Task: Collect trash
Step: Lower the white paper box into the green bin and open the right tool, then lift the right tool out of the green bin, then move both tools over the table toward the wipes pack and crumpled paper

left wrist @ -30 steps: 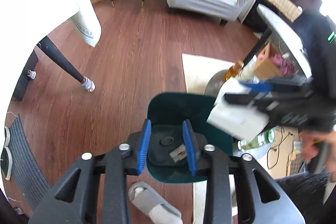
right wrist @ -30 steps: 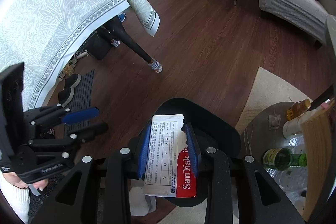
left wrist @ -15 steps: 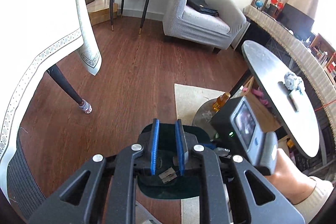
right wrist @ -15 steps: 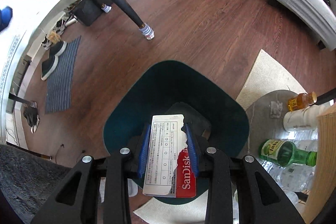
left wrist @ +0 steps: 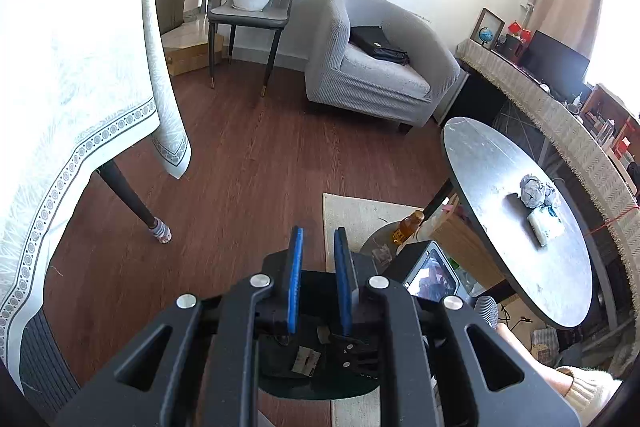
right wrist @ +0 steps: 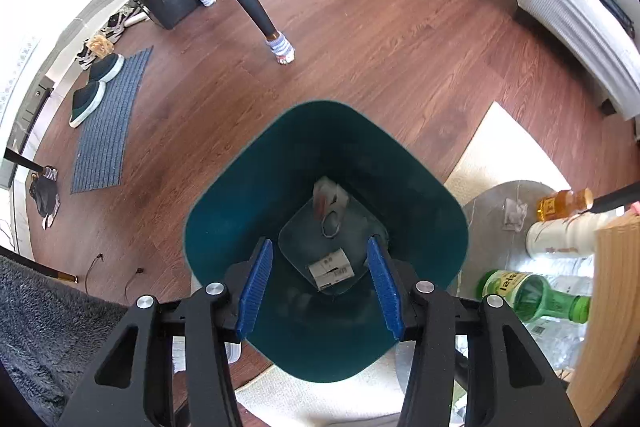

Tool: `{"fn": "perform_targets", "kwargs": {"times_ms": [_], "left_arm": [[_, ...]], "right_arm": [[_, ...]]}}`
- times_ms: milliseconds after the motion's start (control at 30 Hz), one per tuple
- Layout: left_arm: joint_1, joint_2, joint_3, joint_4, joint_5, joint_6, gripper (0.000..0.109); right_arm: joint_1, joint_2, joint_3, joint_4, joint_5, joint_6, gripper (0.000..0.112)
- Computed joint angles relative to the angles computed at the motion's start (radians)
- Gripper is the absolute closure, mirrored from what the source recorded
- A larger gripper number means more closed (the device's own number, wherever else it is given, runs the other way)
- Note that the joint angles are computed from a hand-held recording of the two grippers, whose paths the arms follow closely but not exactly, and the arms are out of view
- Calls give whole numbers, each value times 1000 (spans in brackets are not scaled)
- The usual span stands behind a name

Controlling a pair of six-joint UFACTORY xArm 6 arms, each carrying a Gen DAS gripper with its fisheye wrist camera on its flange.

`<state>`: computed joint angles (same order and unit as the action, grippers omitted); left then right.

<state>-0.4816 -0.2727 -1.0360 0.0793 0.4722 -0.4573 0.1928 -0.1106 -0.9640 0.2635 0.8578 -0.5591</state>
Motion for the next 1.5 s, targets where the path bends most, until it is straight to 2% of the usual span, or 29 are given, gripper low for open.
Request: {"fn": "perform_targets", "kwargs": {"times_ms": [133, 233, 333, 533, 767, 900, 1067, 1333, 1500], "left_arm": [[-8, -2, -12, 61, -11, -57, 92], [-13, 0, -27, 96, -11, -90, 92], [-23, -1, -44, 190, -8, -159, 92], [-35, -3, -53, 239, -37, -217, 91], [-75, 49, -108, 233, -42, -224, 91], [-111, 93, -148, 210, -52, -224, 82], [-163, 166, -206, 192, -70, -223, 79], [-243, 295, -335, 160, -47, -221, 66], [-285, 373, -413, 139, -34, -203, 61]], "right_arm": [[-8, -49, 8, 35, -1, -45, 62], [-14, -88, 5, 70, 5, -76, 69], [-30, -134, 6, 115, 5, -112, 73], [-89, -208, -11, 197, -1, -167, 77], [-188, -266, -20, 246, -8, -206, 79], [-259, -294, -18, 252, -13, -226, 79], [-354, -323, -16, 262, -22, -255, 79], [-524, -305, -60, 328, 10, -324, 79], [-597, -286, -83, 346, 5, -344, 79]]}}
